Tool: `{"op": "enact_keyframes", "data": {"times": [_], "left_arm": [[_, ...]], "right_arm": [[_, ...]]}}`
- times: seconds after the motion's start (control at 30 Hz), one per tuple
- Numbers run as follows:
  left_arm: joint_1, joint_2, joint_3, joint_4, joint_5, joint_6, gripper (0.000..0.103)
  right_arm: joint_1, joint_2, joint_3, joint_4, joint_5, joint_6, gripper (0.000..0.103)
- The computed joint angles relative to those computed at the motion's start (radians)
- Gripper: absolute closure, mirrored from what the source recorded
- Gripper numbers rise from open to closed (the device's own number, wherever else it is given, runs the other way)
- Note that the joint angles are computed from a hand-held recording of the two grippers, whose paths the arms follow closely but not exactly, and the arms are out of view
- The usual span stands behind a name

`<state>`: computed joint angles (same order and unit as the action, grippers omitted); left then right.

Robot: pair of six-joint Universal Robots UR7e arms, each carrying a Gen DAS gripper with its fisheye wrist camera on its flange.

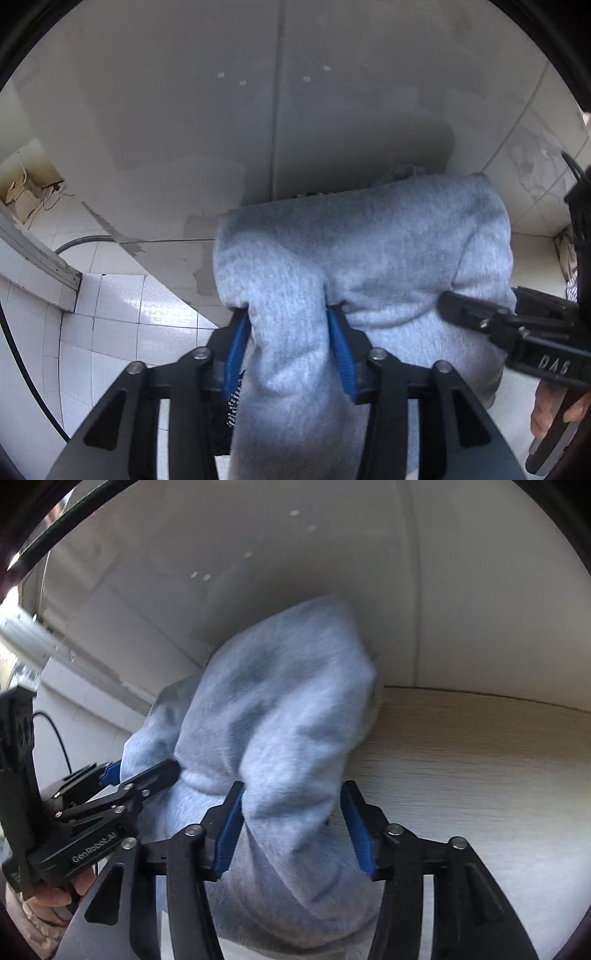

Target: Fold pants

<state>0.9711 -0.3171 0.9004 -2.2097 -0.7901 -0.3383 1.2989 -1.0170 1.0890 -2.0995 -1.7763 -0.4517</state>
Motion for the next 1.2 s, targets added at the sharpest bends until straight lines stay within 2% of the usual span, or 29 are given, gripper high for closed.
{"op": "enact_keyframes", "data": {"times": [0.1, 0.23, 0.47, 0.63, 0.77, 1.2], "left_arm": [[-0.011, -0.026, 0.011, 0.006, 0.028, -0.031, 0.053], [-0.053, -0.08, 0.094, -0.024, 0.079, -0.04, 0.052], [-0.114, -0.124, 0.19, -0.059, 0.081, -0.115, 0.039], [-0.129, -0.12, 0.212, -0.023, 0.07, -0.172, 0.037], [-0.125, -0.119, 0.219, 0.022, 0.06, -0.26, 0.037], [-0.116, -0.104, 0.21, 0.07, 0.039, -0.3, 0.032]], "right_arm": [[-0.008, -0.04, 0.031, -0.051, -0.013, -0.02, 0.043], [0.015, -0.1, 0.115, -0.149, -0.05, -0.058, 0.043], [0.042, -0.202, 0.267, -0.277, -0.084, -0.105, 0.043], [0.054, -0.242, 0.349, -0.335, -0.114, -0.115, 0.043], [0.035, -0.304, 0.427, -0.344, -0.114, -0.124, 0.043], [0.012, -0.333, 0.456, -0.296, -0.141, -0.116, 0.043]]}}
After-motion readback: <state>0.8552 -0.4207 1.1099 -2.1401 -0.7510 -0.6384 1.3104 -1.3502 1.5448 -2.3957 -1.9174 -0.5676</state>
